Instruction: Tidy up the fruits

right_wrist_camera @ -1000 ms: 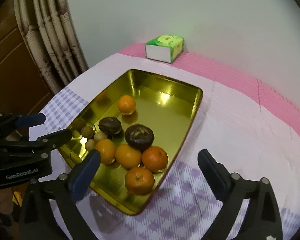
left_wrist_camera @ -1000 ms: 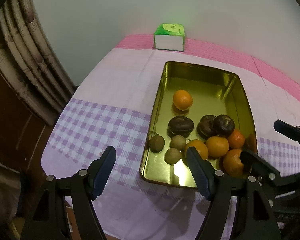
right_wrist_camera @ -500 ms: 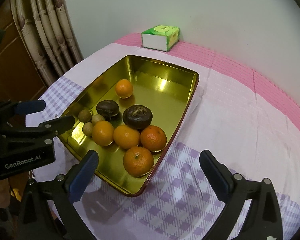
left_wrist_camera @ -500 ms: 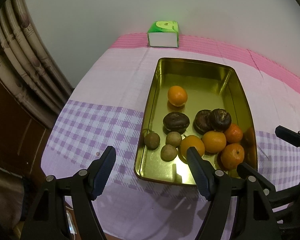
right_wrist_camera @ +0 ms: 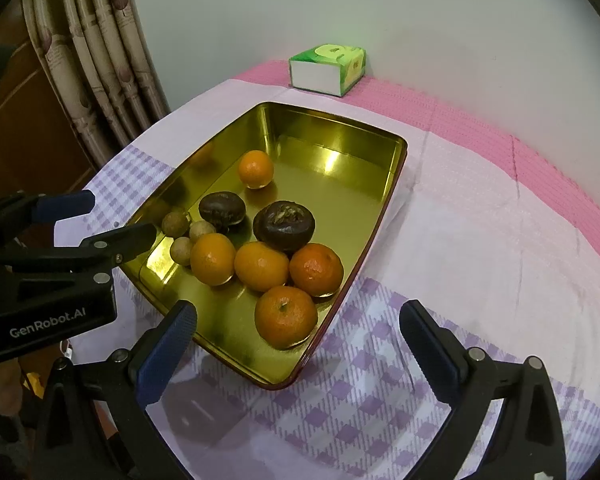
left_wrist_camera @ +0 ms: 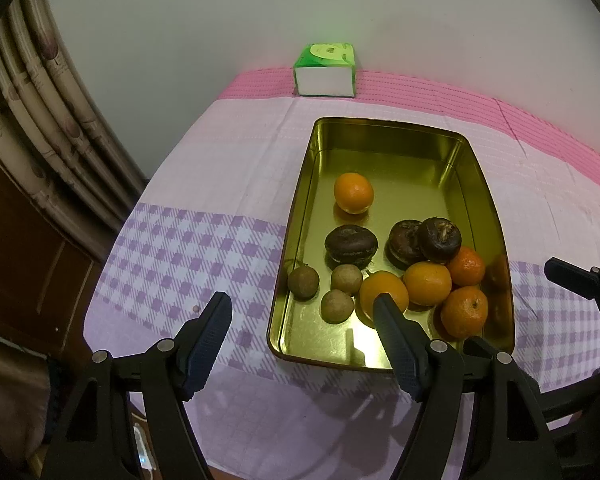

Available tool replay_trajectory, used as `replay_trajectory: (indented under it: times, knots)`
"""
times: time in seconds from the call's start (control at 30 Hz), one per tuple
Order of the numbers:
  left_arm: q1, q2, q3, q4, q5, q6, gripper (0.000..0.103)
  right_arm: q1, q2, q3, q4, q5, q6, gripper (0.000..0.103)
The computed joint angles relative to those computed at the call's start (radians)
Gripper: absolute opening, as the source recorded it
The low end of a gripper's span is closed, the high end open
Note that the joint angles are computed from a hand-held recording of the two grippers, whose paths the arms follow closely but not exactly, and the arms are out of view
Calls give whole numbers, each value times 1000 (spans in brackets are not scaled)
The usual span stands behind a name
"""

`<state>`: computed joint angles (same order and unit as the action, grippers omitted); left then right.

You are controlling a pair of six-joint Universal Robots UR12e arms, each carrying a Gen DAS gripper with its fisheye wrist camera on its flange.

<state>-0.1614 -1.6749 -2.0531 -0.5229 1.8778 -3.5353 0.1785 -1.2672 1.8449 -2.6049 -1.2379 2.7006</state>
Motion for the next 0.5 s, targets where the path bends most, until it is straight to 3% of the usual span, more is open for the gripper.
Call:
replay_trajectory:
  times: [0.5]
  knots:
    - [-1,-1,1,2,-2,2,74,0,0,1,4,-3,-1,100]
